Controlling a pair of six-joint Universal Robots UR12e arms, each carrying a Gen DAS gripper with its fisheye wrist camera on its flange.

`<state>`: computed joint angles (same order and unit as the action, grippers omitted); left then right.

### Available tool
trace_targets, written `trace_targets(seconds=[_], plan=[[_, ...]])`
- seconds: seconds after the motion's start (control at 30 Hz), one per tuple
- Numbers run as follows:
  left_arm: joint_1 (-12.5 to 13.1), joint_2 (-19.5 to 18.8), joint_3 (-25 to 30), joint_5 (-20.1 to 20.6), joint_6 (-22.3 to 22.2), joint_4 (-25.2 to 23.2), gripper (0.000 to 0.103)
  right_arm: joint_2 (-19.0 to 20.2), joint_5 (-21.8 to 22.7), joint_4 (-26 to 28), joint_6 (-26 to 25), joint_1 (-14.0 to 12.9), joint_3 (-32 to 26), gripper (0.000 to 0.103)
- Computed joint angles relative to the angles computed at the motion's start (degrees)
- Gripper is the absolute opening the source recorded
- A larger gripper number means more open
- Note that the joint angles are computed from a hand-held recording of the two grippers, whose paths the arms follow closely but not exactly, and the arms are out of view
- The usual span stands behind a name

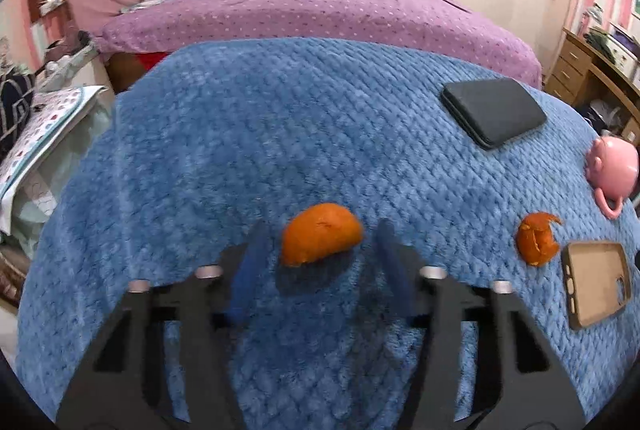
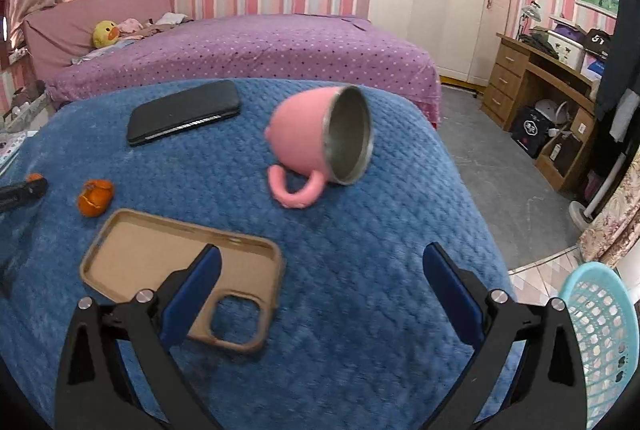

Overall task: Collect trash
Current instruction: 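Grasp the whole orange peel with the left tool while the right tool grasps the torn peel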

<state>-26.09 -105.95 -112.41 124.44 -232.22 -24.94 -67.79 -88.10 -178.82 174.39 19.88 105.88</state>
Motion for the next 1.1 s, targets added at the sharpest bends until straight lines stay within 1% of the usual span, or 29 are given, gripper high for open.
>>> trace_targets(seconds=[0.07, 0.13, 0.17, 0.27, 0.33, 0.47, 0.53, 0.6, 0.63, 0.67, 0.7, 0.73, 0.77, 0.8, 0.83, 0.87, 0.97, 1.03, 1.1], plan=[[-0.04, 0.15, -0.36, -0.14, 0.02, 1.05, 0.033, 0.27, 0.88, -0.1, -0.13, 0.68, -0.58, 0.098], [-0.27, 0.5, -1.2, -0.22, 0.84, 3.96, 0.031, 0.6, 2.4, -0.01, -0.38, 1.55, -1.34, 0.098], [-0.46, 0.68, -1.44, 0.09, 0.98, 4.53, 0.03, 0.85, 3.1, 0.06, -0.91, 2.18, -1.84, 0.098], [-1.33, 1.43, -1.93, 2.1, 0.35, 3.98, 0.03, 1.57, 3.95, -0.68, -2.86, 3.89, -2.82, 0.098], [-1.74, 2.13, -2.53, 2.74, -0.47, 3.75, 0.03, 2.32, 4.77, -0.9, -4.25, 5.15, -3.78, 0.098], [-2.3, 3.66, -3.84, 3.81, -2.06, 2.54, 0.03, 3.75, 4.89, 1.41, -6.01, 7.34, -6.14, 0.098], [-2.33, 4.14, -4.39, 4.2, -2.7, 1.95, 0.03, 4.57, 5.73, 4.12, -7.37, 8.25, -7.63, 0.097], [-2.1, 4.46, -4.93, 3.98, -3.04, 1.6, 0.03, 5.23, 6.37, 7.54, -8.6, 8.83, -8.95, 0.086], [-1.97, 4.61, -5.09, 3.81, -2.94, 1.56, 0.03, 5.6, 6.52, 9.94, -9.48, 9.1, -9.76, 0.075], [-1.93, 4.63, -5.09, 3.77, -2.8, 1.4, 0.03, 5.93, 6.51, 12.24, -10.27, 9.31, -10.46, 0.066], [-1.98, 4.61, -4.99, 3.88, -2.6, 1.12, 0.03, 6.26, 6.7, 13.43, -10.61, 9.41, -10.9, 0.063], [-2.06, 4.57, -4.86, 4.02, -2.35, 1.01, 0.03, 6.28, 7.98, 14.56, -10.91, 9.17, -11.04, 0.056], [-2.16, 4.53, -4.77, 4.13, -2.05, 1.13, 0.03, 6.26, 9.6, 15.15, -10.94, 8.87, -11.17, 0.048], [-2.26, 4.48, -4.67, 4.22, -1.78, 1.28, 0.03, 6.33, 10.35, 15.35, -10.82, 8.71, -11.42, 0.044], [-2.43, 4.38, -4.48, 4.38, -1.47, 1.36, 0.03, 6.38, 10.93, 15.28, -10.44, 8.57, -11.55, 0.033], [-2.62, 4.24, -4.21, 4.55, -1.22, 1.36, 0.03, 6.4, 11.56, 15.17, -10.06, 8.44, -11.64, 0.029], [-3.39, 3.75, -3.17, 5.36, -0.29, 0.74, 0.03, 5.86, 12.92, 13.29, -9.11, 7.77, -10.77, 0.026], [-4.06, 3.44, -2.39, 6.23, 0.21, 0.15, 0.03, 5.06, 13.01, 11.09, -9.15, 7.25, -9.52, 0.026], [-4.78, 2.95, -1.53, 6.33, 0.54, 0.83, 0.03, 3.96, 13.03, 8.97, -8.93, 6.41, -7.98, 0.025]])
